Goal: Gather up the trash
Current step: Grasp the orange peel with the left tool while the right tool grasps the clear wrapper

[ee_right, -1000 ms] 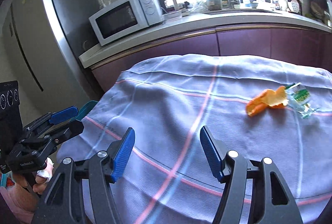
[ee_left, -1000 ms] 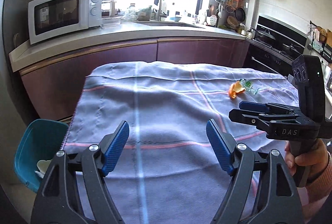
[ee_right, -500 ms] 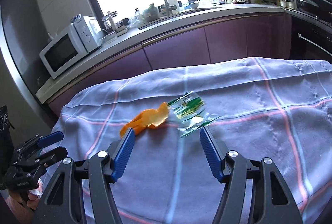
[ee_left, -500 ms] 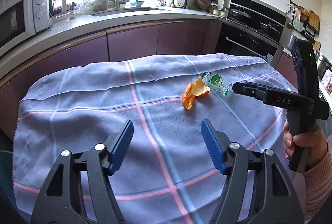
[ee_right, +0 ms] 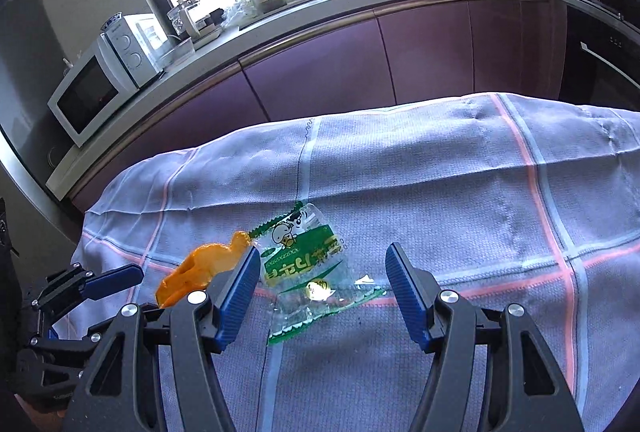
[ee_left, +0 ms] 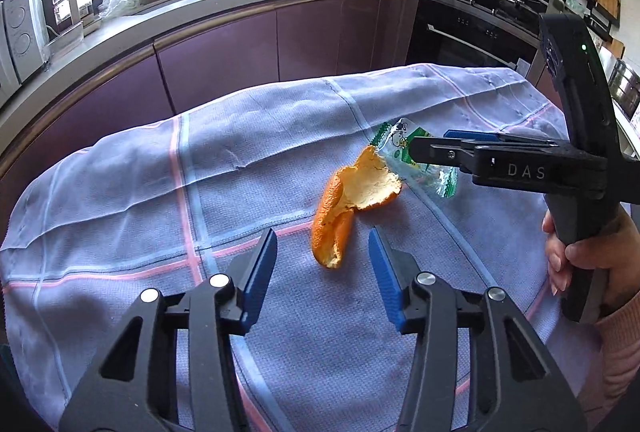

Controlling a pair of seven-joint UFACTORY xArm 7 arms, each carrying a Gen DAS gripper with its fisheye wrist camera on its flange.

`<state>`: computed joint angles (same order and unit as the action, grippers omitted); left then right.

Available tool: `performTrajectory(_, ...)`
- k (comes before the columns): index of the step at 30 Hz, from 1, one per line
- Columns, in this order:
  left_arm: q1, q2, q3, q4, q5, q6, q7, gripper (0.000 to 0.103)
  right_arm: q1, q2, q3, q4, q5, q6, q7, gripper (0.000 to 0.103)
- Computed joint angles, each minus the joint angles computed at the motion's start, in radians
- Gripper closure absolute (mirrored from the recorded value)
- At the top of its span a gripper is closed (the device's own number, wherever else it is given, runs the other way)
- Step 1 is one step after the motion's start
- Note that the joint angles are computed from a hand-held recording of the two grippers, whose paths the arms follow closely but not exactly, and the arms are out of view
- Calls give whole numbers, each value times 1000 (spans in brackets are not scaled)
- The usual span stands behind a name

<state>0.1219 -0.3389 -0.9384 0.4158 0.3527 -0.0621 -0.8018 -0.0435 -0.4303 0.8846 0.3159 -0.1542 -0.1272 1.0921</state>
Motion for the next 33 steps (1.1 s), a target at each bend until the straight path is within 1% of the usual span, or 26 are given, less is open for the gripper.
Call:
performTrajectory(3, 70, 57, -55, 38, 26, 17, 2, 65, -13, 35, 0, 16, -11, -3, -22, 41)
performTrajectory(5, 93, 90, -67, 50, 45, 13, 0, 72, -12, 44, -1, 16, -9, -10, -30, 47)
performTrajectory(7, 119, 111, -86, 60, 64, 15, -3, 77, -6, 49, -8, 12, -4, -17, -39, 58)
performTrajectory(8, 142, 120, -107, 67, 74, 17, -10, 80, 2, 51, -15, 10, 0, -19, -45, 60)
performTrajectory(10, 172, 127, -136, 73, 90, 16, -24, 82, 12, 51, -23, 3, 10, -26, -55, 71)
performTrajectory(11, 175, 127, -137, 71, 93, 10, -28, 83, 18, 52, -26, 1, 15, -27, -60, 77)
performTrajectory(12, 177, 128, -137, 71, 93, 7, -28, 84, 29, 60, -38, 0, 17, -29, -69, 88)
performTrajectory(13, 162, 126, -124, 66, 89, 4, -26, 85, 31, 59, -37, -2, 23, -29, -73, 90)
performTrajectory(16, 149, 117, -115, 55, 76, -11, -19, 86, 40, 47, -32, -12, 40, -37, -78, 93)
performTrajectory(17, 108, 112, -78, 44, 64, -13, -9, 87, 44, 40, -31, -15, 46, -38, -79, 94)
performTrajectory(19, 65, 95, -44, 27, 42, -17, 0, 87, 56, 24, -30, -19, 55, -36, -77, 95)
performTrajectory(23, -96, 52, 103, -27, -17, -36, 29, 87, 92, 5, -46, -36, 70, -54, -70, 95)
performTrajectory(27, -206, -25, 185, -81, -68, -32, 52, 87, 143, -13, -73, -61, 96, -82, -66, 97)
performTrajectory(30, -308, -80, 273, -126, -99, -28, 67, 88, 181, -27, -85, -78, 120, -100, -58, 97)
performTrajectory(33, -389, -132, 337, -166, -125, -18, 76, 88, 210, -48, -80, -88, 141, -102, -46, 97)
